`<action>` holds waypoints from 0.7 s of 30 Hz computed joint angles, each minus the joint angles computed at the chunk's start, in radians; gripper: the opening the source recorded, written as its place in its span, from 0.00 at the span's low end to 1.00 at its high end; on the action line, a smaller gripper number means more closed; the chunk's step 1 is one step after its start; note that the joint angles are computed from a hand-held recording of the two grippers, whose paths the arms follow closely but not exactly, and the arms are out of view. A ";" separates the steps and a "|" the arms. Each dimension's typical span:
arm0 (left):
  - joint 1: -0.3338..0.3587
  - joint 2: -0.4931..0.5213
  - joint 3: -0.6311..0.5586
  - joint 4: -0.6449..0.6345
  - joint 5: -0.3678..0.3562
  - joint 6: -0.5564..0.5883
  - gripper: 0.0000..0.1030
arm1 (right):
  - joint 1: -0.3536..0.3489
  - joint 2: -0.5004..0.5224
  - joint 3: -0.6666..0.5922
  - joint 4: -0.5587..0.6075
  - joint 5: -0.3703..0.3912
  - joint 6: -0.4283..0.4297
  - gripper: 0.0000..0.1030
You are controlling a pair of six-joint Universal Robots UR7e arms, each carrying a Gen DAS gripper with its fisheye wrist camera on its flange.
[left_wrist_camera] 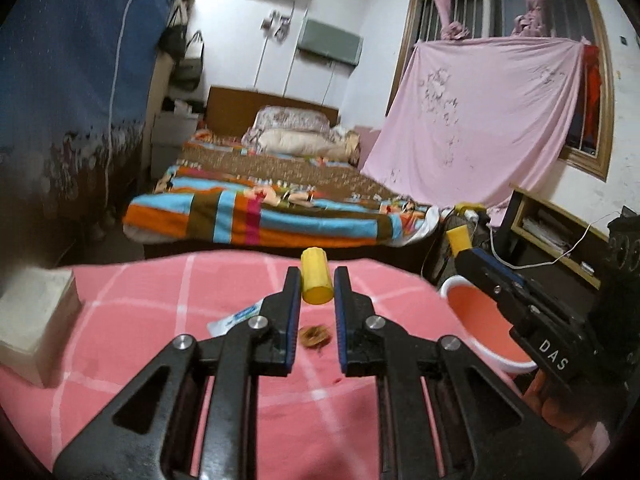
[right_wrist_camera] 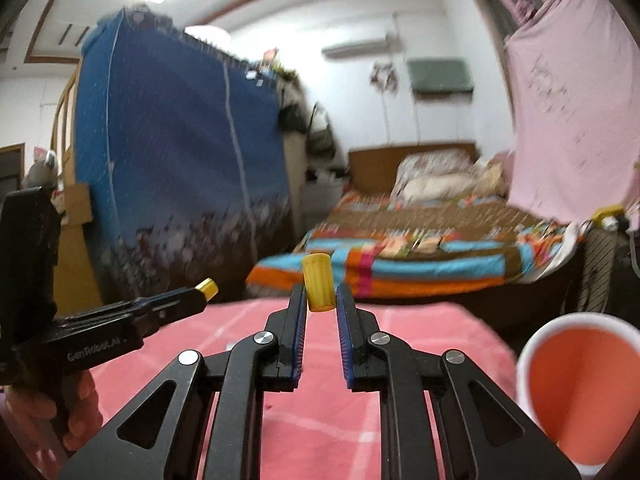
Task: Collect trash
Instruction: 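Carry both yellow caps over the bucket and open both tools to drop them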
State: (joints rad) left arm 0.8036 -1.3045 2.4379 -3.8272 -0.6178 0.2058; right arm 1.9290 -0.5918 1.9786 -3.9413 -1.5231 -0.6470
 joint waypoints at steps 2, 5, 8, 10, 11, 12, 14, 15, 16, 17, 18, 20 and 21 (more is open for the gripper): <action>-0.019 0.019 -0.006 -0.053 -0.004 0.035 0.00 | -0.004 -0.008 0.010 -0.047 0.006 -0.003 0.13; -0.041 0.053 -0.024 -0.125 -0.018 0.086 0.00 | -0.018 -0.026 0.025 -0.094 0.017 0.004 0.13; -0.056 0.081 -0.039 -0.163 -0.037 0.112 0.00 | -0.031 -0.041 0.040 -0.142 0.023 0.010 0.13; -0.063 0.105 -0.056 -0.179 -0.057 0.133 0.00 | -0.042 -0.052 0.049 -0.170 0.023 0.012 0.13; -0.064 0.111 -0.061 -0.176 -0.069 0.136 0.00 | -0.048 -0.058 0.052 -0.180 0.023 0.015 0.13; -0.064 0.119 -0.070 -0.168 -0.087 0.139 0.00 | -0.054 -0.060 0.054 -0.195 0.024 0.021 0.13; -0.067 0.135 -0.085 -0.152 -0.114 0.143 0.00 | -0.069 -0.070 0.060 -0.218 0.026 0.035 0.13; -0.066 0.146 -0.096 -0.144 -0.134 0.150 0.00 | -0.076 -0.074 0.060 -0.231 0.021 0.041 0.13; -0.070 0.154 -0.101 -0.140 -0.143 0.154 0.00 | -0.082 -0.077 0.061 -0.243 0.018 0.043 0.13; -0.068 0.167 -0.115 -0.129 -0.166 0.165 0.00 | -0.088 -0.080 0.061 -0.251 0.013 0.048 0.13; -0.069 0.175 -0.121 -0.123 -0.175 0.169 0.00 | -0.095 -0.086 0.062 -0.254 0.010 0.053 0.13; -0.067 0.197 -0.141 -0.108 -0.203 0.181 0.00 | -0.108 -0.096 0.061 -0.262 0.001 0.072 0.13; -0.065 0.208 -0.151 -0.099 -0.214 0.181 0.00 | -0.116 -0.101 0.061 -0.264 -0.006 0.082 0.13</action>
